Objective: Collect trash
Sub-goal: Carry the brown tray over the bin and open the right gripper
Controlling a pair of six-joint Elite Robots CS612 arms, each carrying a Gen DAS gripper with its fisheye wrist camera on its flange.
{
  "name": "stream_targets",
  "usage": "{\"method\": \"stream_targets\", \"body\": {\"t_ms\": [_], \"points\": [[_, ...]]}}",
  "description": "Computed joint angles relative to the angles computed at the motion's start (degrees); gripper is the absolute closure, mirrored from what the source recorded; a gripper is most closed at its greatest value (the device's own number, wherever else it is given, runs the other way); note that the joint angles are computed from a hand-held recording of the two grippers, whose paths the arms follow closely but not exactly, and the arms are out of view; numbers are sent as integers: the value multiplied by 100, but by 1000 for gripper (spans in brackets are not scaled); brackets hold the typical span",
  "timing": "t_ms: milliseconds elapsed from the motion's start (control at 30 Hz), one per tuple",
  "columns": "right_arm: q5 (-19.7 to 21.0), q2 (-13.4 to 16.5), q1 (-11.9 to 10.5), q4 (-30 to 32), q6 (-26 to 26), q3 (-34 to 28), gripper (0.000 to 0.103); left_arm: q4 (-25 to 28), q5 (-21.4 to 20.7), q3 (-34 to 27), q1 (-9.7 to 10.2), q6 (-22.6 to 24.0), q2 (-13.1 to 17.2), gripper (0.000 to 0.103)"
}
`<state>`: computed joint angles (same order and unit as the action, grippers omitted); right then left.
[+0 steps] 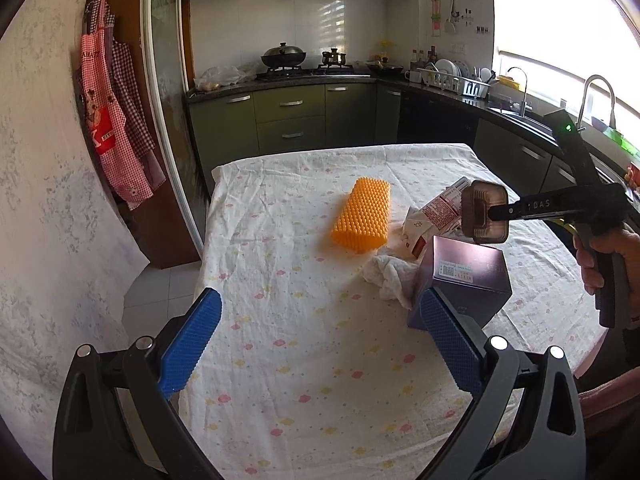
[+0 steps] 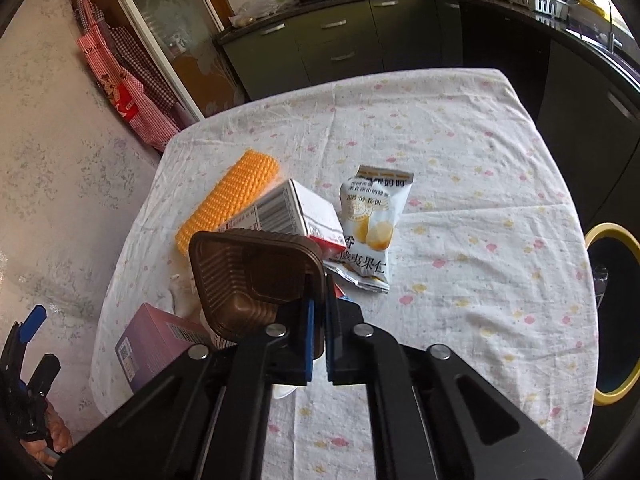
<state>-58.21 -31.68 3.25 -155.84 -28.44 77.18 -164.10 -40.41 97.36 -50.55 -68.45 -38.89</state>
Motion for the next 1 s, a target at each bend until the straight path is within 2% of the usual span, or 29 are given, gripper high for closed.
{"method": "stream_targets", "body": {"t_ms": [267, 467, 600, 733, 833, 1000], "points": [[282, -173, -210, -288, 144, 209, 99, 10, 72, -76, -30, 158, 15, 5], [108, -183, -542, -1066, 891, 329, 99, 4, 68, -156, -46, 298, 48, 5], [-393, -84, -805, -1324, 1475, 210, 99, -24, 75, -232, -60, 492, 84, 5], [-1143, 62, -988, -1379, 1812, 1, 99, -57, 13, -338, -53, 640, 135, 5], [-1592, 224, -1048, -1303, 1970, -235, 99, -172, -100, -428, -29, 787, 190, 5], [-2020, 564, -1088, -1017, 2129, -759, 98, -270, -270, -650, 2, 1082, 315, 5]]}}
